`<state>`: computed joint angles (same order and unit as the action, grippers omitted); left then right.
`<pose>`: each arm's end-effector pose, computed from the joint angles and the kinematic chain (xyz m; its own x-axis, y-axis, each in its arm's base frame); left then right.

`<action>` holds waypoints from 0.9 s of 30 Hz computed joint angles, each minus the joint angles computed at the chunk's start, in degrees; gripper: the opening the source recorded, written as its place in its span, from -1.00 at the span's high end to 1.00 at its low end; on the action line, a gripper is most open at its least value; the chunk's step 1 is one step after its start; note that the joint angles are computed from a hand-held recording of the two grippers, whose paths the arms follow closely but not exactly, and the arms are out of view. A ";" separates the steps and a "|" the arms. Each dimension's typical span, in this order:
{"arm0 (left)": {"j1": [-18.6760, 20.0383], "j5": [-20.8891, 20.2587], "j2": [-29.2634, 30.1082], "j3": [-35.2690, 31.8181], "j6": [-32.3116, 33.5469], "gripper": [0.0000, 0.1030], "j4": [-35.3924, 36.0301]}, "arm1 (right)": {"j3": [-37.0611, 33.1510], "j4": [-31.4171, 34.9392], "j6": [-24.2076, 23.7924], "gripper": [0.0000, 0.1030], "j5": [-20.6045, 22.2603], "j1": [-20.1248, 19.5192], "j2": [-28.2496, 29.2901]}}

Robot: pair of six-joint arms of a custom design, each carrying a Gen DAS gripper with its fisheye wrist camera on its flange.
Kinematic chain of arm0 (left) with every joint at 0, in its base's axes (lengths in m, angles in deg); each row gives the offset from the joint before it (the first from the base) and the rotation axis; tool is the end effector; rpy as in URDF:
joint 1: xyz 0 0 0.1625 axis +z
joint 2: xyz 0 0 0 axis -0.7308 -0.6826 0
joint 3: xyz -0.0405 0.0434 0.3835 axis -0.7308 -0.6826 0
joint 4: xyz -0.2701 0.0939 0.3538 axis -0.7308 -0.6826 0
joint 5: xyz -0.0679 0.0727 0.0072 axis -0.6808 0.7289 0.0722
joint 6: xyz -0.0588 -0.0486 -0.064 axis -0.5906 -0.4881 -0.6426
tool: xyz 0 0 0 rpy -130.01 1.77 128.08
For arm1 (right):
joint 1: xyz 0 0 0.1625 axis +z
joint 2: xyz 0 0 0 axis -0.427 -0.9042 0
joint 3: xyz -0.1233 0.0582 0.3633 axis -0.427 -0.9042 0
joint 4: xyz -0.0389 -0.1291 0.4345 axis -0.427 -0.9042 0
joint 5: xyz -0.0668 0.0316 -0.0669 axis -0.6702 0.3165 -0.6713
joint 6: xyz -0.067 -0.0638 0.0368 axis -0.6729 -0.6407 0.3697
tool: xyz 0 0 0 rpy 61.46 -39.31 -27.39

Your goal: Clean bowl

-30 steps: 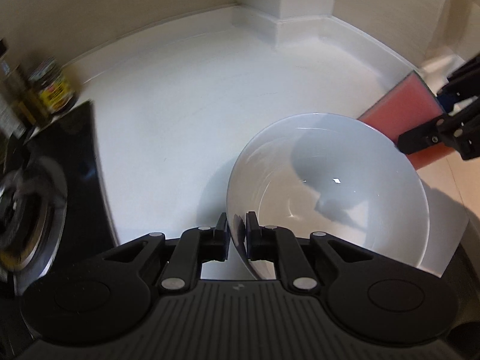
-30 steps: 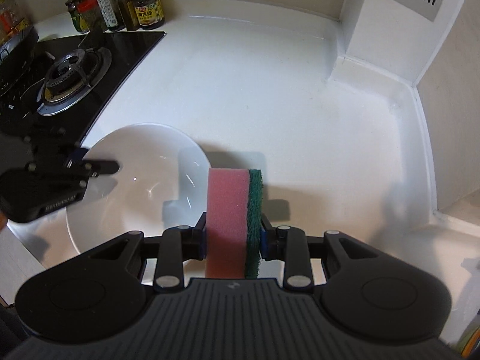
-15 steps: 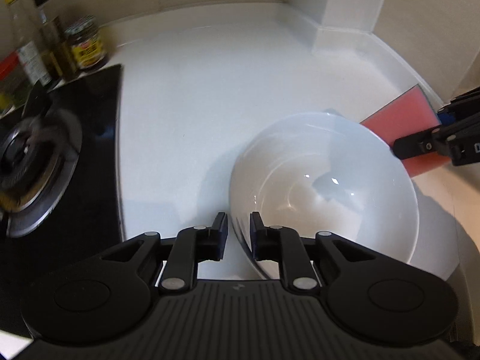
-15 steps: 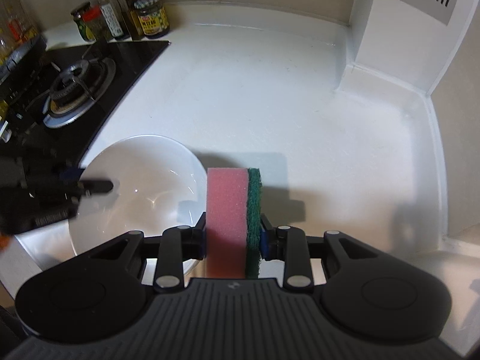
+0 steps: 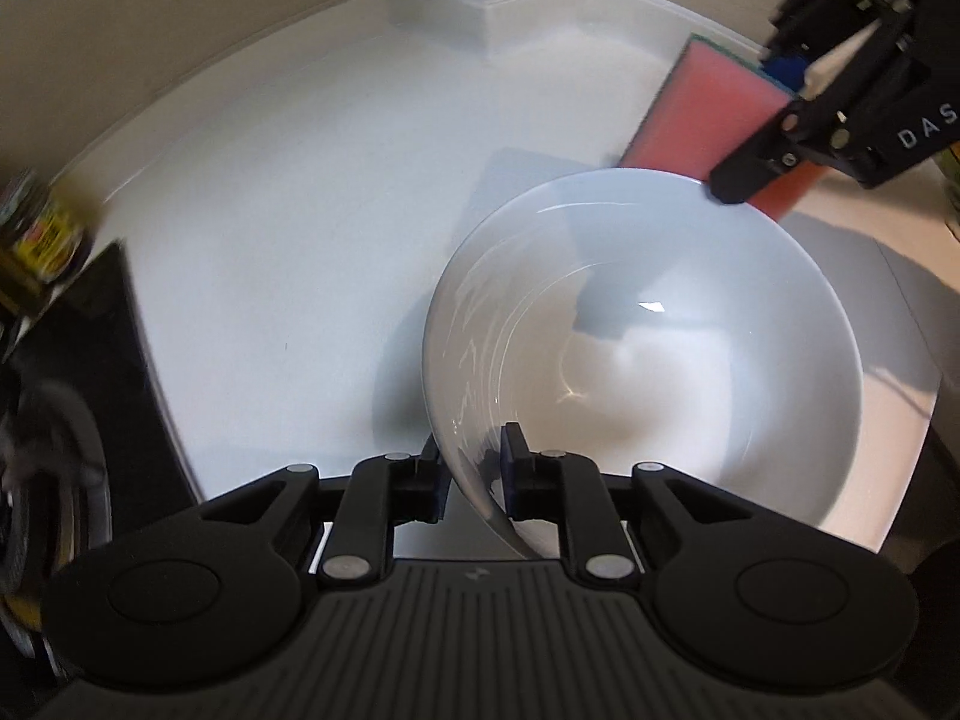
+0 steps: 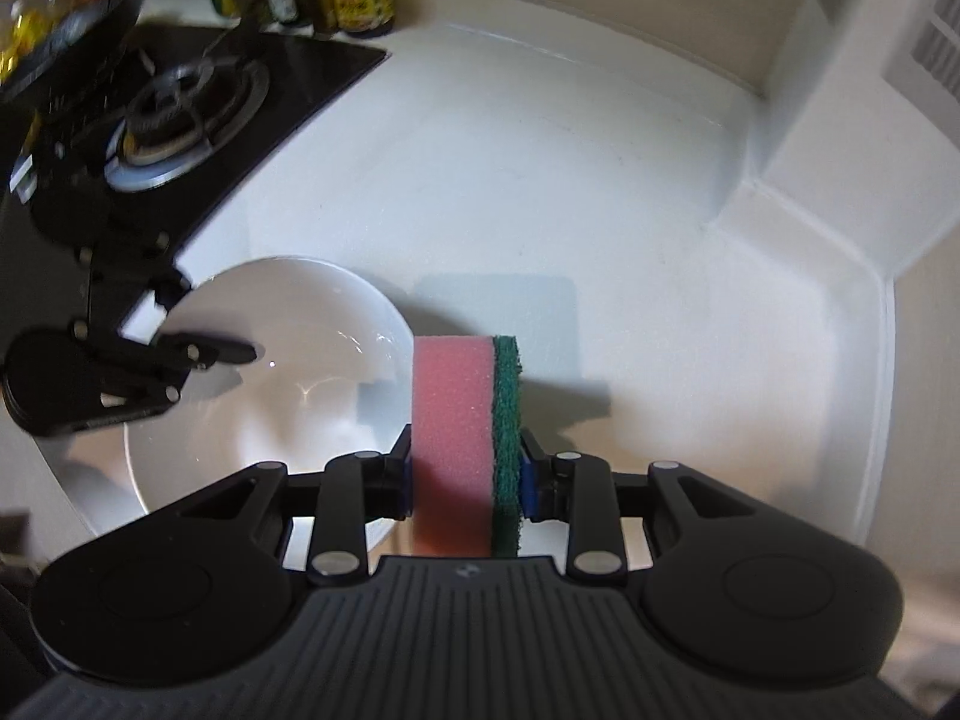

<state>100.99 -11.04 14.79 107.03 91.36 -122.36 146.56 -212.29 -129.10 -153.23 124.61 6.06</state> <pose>-0.0931 -0.4616 0.0475 -0.5598 0.5381 -0.6301 0.6821 0.7310 0.0181 0.1605 -0.4920 0.0834 -0.5248 -0.6140 0.5896 -0.6881 0.7137 0.1307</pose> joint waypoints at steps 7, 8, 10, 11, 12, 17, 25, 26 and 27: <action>-4.18 4.44 -2.41 4.51 -21.52 0.62 1.79 | 1.96 -1.78 1.90 0.47 3.24 -1.42 -1.81; -4.60 4.46 -2.76 5.00 -24.62 0.61 2.54 | 2.18 -1.84 2.21 0.47 3.55 -1.55 -2.02; -5.01 5.09 -2.13 5.53 -27.44 0.63 2.41 | 3.12 -2.36 2.80 0.47 4.08 -1.81 -2.66; -4.87 5.20 -1.65 5.38 -27.13 0.63 2.26 | 3.44 -2.40 2.95 0.47 4.05 -1.85 -2.91; -4.54 5.25 -1.21 4.69 -25.99 0.63 2.45 | 3.72 -2.44 3.05 0.47 3.97 -1.87 -3.12; -2.84 3.06 0.22 2.95 -10.83 0.62 0.14 | 2.32 0.46 1.89 0.47 1.86 -1.28 -2.82; 1.74 -2.16 2.75 -2.26 7.18 0.60 -1.78 | -2.53 4.04 -1.16 0.47 -1.97 0.13 0.68; 1.77 -1.73 2.79 -2.38 5.70 0.58 -1.54 | -2.75 4.40 -0.93 0.47 -1.80 0.05 0.68; 1.62 -0.96 2.78 -2.37 3.49 0.55 -1.17 | -2.67 4.48 -0.60 0.47 -1.54 0.02 0.53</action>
<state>102.61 -12.01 17.57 104.66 94.85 -123.53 143.89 -207.80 -129.70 -154.77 124.64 6.59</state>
